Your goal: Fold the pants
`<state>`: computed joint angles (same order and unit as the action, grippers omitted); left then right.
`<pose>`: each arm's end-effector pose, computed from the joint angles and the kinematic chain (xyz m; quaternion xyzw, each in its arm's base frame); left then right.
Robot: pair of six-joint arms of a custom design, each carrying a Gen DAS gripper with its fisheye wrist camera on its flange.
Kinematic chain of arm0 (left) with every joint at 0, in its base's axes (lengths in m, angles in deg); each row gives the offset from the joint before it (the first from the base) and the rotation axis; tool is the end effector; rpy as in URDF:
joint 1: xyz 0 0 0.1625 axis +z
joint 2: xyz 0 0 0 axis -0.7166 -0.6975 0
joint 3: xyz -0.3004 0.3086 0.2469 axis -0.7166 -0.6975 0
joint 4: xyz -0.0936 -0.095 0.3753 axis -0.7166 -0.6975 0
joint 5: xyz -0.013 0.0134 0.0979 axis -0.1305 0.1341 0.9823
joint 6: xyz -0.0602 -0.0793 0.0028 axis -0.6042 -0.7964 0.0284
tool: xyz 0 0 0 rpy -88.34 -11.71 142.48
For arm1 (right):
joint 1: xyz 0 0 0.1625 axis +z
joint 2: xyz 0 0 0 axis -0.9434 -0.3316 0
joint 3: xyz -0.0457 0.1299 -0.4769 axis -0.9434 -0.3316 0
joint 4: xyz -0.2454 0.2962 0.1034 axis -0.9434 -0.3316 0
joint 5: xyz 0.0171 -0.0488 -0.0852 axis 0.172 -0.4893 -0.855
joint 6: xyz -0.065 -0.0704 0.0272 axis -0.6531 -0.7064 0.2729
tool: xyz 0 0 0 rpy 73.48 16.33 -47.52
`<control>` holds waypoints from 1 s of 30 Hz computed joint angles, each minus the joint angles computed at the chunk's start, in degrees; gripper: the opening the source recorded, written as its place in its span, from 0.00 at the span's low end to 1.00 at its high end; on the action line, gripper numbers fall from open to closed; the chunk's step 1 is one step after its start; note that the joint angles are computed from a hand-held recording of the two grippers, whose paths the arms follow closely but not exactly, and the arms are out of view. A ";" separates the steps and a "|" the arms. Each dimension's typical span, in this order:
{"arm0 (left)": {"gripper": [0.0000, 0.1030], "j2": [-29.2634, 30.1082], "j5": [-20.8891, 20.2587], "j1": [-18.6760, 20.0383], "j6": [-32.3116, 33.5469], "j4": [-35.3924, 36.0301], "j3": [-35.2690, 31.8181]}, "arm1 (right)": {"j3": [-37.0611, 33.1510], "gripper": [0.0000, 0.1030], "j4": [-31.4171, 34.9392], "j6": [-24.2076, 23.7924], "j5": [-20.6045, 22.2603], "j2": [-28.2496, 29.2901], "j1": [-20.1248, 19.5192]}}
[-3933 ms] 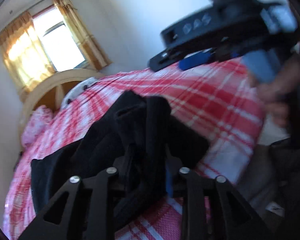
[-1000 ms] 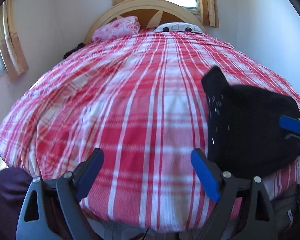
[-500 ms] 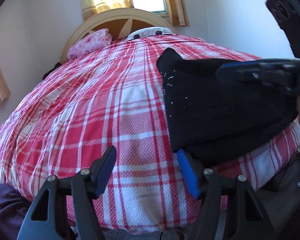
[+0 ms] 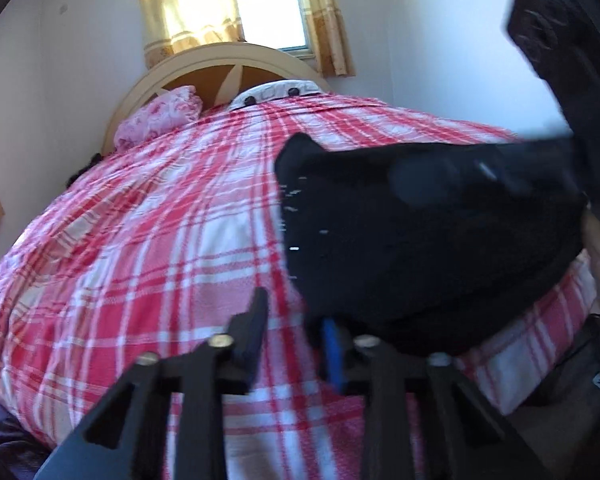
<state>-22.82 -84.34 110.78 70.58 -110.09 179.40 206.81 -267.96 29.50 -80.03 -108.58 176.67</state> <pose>-0.1056 -0.6006 0.1865 0.5392 0.7853 -0.2496 0.1740 0.2568 -0.5444 0.0864 0.1631 -0.8838 0.4051 0.1678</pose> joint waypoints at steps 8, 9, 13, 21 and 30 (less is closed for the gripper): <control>0.06 -1.42 -4.33 0.16 -0.90 0.34 0.68 | -8.59 0.38 8.85 4.03 1.95 -3.14 -2.28; 0.06 -2.07 -5.54 0.32 -0.21 0.09 1.18 | -9.80 0.38 11.49 4.18 1.32 -2.88 -2.25; 0.05 -4.08 -8.28 0.68 0.57 0.46 3.18 | -12.69 0.38 18.60 2.89 1.64 -0.21 -2.56; 0.06 -7.99 -4.70 1.89 2.27 9.39 2.96 | -5.56 0.38 9.01 -4.07 4.37 -1.52 -1.32; 0.10 -7.47 -1.87 1.77 -9.79 9.57 -3.52 | -0.70 0.43 1.37 -19.19 -1.24 6.44 2.48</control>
<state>-30.30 -86.20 112.55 60.80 -100.53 175.88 206.11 -266.60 10.31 -81.27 -102.14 179.15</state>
